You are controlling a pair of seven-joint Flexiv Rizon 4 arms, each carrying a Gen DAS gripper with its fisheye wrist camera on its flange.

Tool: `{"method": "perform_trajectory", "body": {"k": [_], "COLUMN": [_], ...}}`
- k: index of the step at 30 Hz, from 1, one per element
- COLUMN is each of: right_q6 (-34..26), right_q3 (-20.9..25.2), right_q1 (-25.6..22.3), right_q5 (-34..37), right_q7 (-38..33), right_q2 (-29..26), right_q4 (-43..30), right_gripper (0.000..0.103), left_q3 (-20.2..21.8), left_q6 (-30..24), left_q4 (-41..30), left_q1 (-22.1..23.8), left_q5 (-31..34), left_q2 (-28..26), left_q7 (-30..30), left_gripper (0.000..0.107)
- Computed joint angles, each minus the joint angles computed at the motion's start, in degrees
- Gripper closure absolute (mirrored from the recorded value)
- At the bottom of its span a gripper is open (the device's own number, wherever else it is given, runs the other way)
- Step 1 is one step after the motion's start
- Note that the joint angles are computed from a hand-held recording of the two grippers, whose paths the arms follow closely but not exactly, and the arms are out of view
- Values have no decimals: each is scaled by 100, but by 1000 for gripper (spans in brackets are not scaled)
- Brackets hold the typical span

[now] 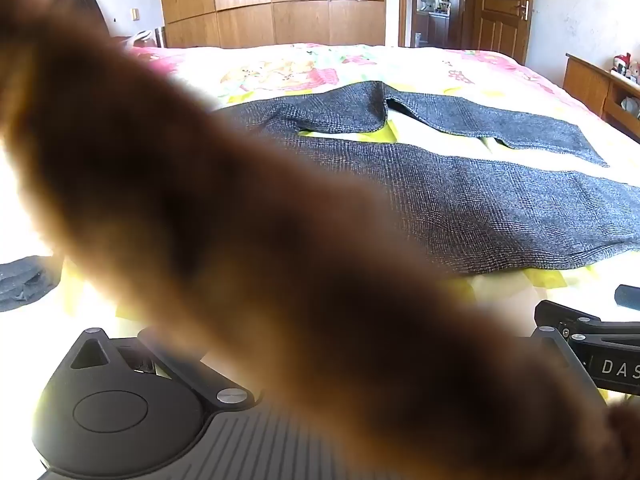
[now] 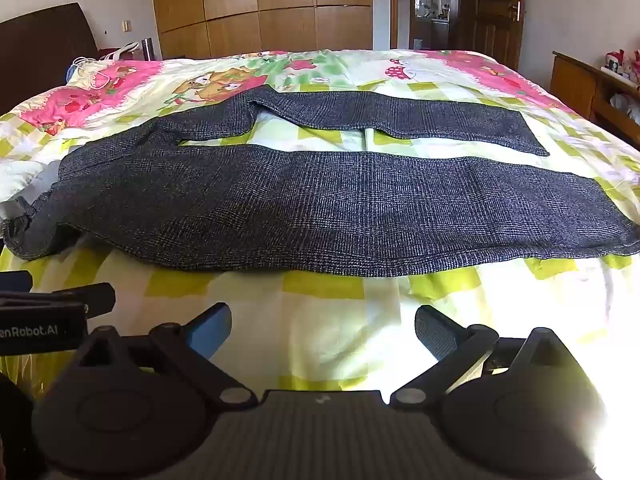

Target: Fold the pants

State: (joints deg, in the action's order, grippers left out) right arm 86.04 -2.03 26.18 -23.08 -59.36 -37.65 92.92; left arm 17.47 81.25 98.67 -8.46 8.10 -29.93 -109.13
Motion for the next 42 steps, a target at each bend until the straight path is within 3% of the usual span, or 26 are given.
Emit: {"method": "perform_trajectory", "body": {"k": [7, 12, 42], "right_q6": [-8, 9, -191], "right_q3": [0, -112, 146], "right_q1": [-11, 91, -84], "right_q5": [3, -20, 68], "right_q7": [-33, 59, -100], "right_q2": [-26, -20, -68], "right_q4": [-30, 28, -131], "right_gripper": [0, 0, 0], "left_q3": [-151, -4, -108], "left_q6": [103, 21, 49], "left_q4": [78, 63, 31], "left_q1": [124, -37, 52], "left_q5": [-85, -19, -141], "left_q2": [24, 46, -66], "left_q7": [187, 83, 300], "left_gripper": [4, 4, 4]}}
